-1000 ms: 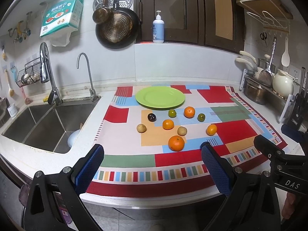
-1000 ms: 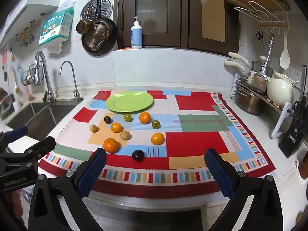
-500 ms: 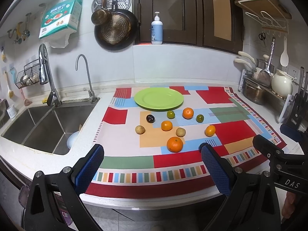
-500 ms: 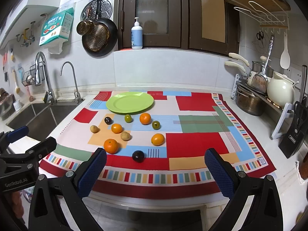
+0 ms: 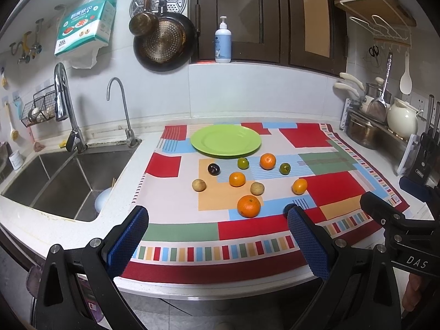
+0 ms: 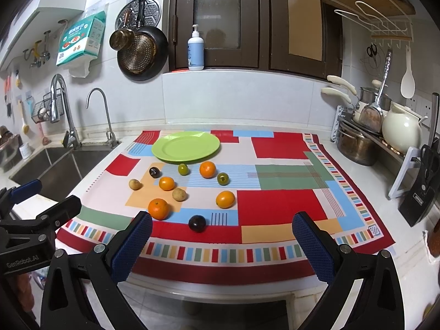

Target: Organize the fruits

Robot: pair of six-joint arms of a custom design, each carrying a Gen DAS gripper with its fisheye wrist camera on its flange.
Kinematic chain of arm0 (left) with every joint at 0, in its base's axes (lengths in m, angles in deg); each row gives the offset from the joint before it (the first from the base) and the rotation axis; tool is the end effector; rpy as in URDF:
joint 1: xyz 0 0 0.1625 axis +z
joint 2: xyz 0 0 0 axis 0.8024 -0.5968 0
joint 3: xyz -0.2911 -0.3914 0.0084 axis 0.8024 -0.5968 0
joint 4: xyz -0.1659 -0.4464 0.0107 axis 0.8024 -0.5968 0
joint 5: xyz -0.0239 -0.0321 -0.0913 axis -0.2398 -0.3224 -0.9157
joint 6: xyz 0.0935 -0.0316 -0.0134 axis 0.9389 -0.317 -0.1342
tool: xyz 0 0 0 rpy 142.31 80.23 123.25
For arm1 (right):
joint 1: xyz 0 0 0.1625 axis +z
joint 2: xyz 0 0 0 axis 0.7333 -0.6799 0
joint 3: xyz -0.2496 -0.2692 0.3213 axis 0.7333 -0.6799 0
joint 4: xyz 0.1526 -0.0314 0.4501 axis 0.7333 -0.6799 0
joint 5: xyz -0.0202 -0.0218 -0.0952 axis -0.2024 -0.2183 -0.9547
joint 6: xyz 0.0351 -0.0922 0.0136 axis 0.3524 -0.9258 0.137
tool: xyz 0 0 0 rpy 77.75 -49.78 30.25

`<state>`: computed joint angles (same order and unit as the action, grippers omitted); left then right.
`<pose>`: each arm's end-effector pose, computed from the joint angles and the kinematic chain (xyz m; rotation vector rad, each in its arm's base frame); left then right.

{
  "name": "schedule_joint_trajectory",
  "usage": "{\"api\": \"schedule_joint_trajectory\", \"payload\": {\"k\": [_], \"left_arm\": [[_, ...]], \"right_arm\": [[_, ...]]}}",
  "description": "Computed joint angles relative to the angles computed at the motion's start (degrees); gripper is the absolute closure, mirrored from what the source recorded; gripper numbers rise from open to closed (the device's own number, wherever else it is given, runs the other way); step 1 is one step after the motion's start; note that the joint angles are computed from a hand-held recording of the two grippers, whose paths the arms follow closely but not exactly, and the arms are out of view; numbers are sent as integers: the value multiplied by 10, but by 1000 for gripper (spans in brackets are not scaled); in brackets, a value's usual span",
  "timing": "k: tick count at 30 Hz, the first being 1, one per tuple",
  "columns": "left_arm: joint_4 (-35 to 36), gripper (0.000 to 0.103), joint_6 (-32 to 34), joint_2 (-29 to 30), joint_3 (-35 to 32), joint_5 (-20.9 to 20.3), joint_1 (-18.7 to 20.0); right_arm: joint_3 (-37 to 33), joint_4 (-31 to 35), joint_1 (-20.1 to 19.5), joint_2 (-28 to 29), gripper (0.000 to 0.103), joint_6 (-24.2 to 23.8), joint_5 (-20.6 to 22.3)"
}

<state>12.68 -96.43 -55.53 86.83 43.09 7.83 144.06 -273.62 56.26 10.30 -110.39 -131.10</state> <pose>-0.1252 -0.6936 0.2337 0.0303 1.8906 -1.2626 0.2982 -0.7770 0.0481 1.1124 -2.2814 0.9696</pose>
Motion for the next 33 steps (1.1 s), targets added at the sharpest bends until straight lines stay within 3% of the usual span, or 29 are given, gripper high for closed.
{"api": "schedule_joint_trajectory", "payload": {"k": [13, 22, 25, 33], "left_arm": [[9, 1, 13, 8, -13, 18, 10], [38, 10, 36, 23, -41, 60, 32], [54, 17, 44, 31, -53, 80, 41], [154, 31, 38, 75, -125, 138, 72]], "right_arm": [[-20, 22, 0, 9, 1, 6, -7], [-51, 49, -4, 30, 1, 8, -17], [-64, 57, -5, 40, 1, 5, -25], [-102, 112, -10, 66, 17, 8, -43]]}}
